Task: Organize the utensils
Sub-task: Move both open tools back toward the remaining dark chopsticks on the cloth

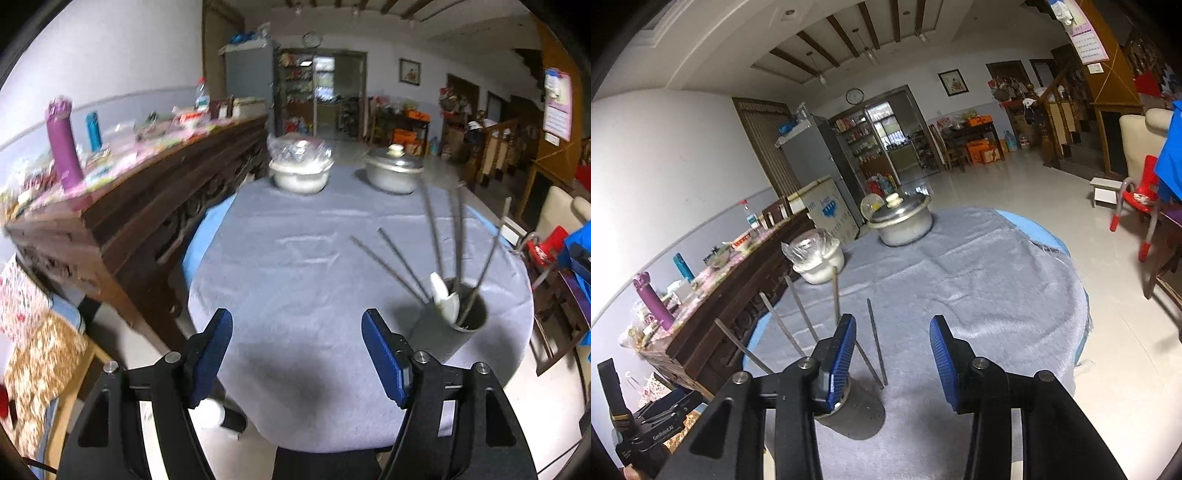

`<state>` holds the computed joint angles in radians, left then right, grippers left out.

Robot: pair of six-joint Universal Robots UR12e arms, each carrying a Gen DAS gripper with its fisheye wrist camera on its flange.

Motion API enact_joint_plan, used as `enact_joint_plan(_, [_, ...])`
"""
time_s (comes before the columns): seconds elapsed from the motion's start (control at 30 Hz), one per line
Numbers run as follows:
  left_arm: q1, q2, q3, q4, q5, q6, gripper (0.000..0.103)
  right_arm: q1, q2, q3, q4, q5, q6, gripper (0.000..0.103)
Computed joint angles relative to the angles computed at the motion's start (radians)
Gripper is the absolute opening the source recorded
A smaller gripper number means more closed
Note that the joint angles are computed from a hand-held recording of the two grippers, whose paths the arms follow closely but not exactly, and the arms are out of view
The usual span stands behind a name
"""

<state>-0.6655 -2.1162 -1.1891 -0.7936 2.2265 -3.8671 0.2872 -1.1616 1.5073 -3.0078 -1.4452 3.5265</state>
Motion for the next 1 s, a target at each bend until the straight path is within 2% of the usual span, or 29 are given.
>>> enact_joint_plan(0.13, [0.016,-0.001,-0.004,-0.038,-0.045,-0.047,0.073,-0.003,0.006,-0.012,0.05,-0.011,-0.005,0.044])
enact_joint_plan(0.37, [0.042,-0.02,0.013,-0.049,-0.085,-0.039,0.073,-0.009,0.035,-0.056,0.133,-0.006,-0.008,0.044])
enact_joint_plan(0.6, [0.089,-0.054,0.064,-0.115,-0.154,-0.06,0.073,-0.03,0.095,-0.141,0.24,0.025,0.021,0.044])
enact_joint_plan(0.77, [0.117,-0.103,0.147,-0.165,-0.188,-0.041,0.073,-0.04,0.165,-0.253,0.362,0.075,-0.018,0.044])
enact_joint_plan(0.9, [0.135,-0.146,0.224,-0.194,-0.213,-0.014,0.073,-0.048,0.246,-0.39,0.493,0.153,-0.058,0.044])
enact_joint_plan(1.0, [0.146,-0.182,0.288,-0.248,-0.228,-0.015,0.073,-0.048,0.317,-0.509,0.595,0.204,-0.094,0.044])
